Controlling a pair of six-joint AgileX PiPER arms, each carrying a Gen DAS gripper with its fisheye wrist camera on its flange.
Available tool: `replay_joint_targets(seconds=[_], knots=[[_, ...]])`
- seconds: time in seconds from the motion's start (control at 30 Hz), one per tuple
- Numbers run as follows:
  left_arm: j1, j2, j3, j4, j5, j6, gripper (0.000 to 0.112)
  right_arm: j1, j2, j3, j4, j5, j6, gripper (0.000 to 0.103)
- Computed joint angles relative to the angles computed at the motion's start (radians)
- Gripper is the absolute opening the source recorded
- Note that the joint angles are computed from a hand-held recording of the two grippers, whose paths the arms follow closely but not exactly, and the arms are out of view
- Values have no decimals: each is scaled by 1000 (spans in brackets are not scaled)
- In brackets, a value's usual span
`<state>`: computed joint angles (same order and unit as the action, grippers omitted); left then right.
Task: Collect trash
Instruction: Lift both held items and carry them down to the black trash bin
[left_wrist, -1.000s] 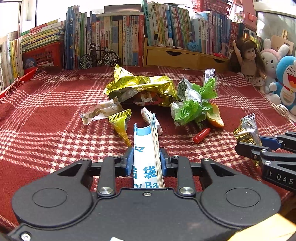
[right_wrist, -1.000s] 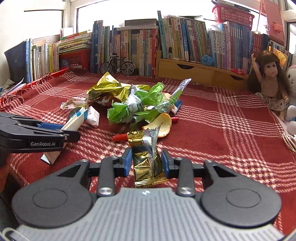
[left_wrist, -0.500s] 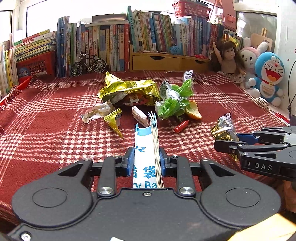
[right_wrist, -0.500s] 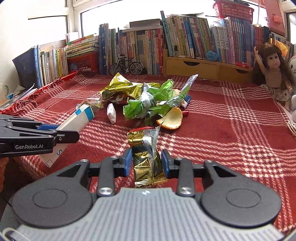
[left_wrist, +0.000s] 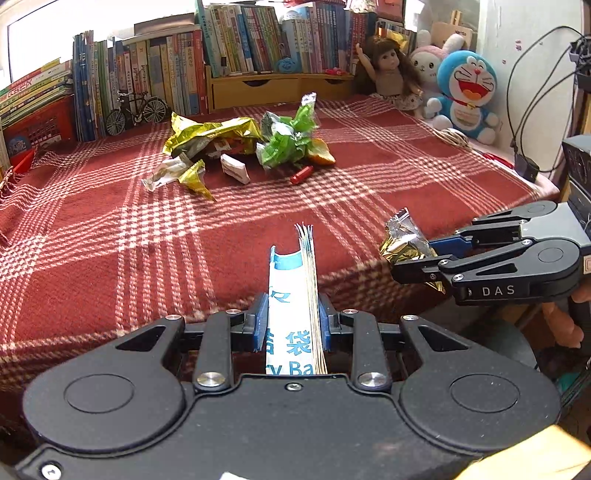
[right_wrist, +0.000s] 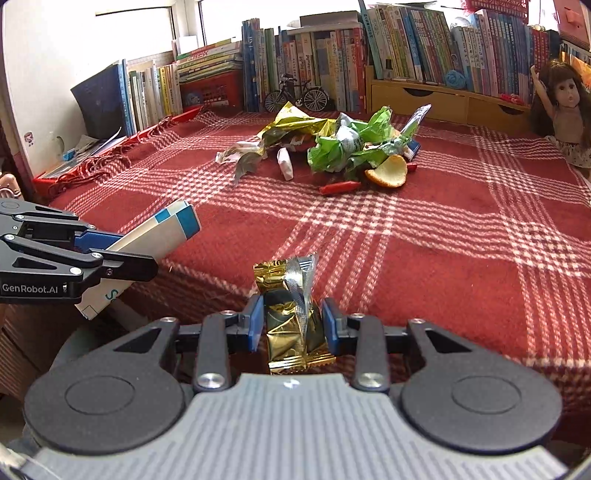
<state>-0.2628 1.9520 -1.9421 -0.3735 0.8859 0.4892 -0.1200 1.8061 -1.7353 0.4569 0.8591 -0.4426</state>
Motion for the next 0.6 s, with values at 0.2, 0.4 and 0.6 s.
replay_joint_targets(seconds=[0.2,0.4,0.6], knots=[[18,-59,128,-16,72,61,26,18,-51,112,-7,64,-45,41],[6,14,115,50,140,-11,26,51,-5,136,-40,133,-47,41],[-25,120,94,155,137,-115,27,77,89,69,-86,209,-14,41]])
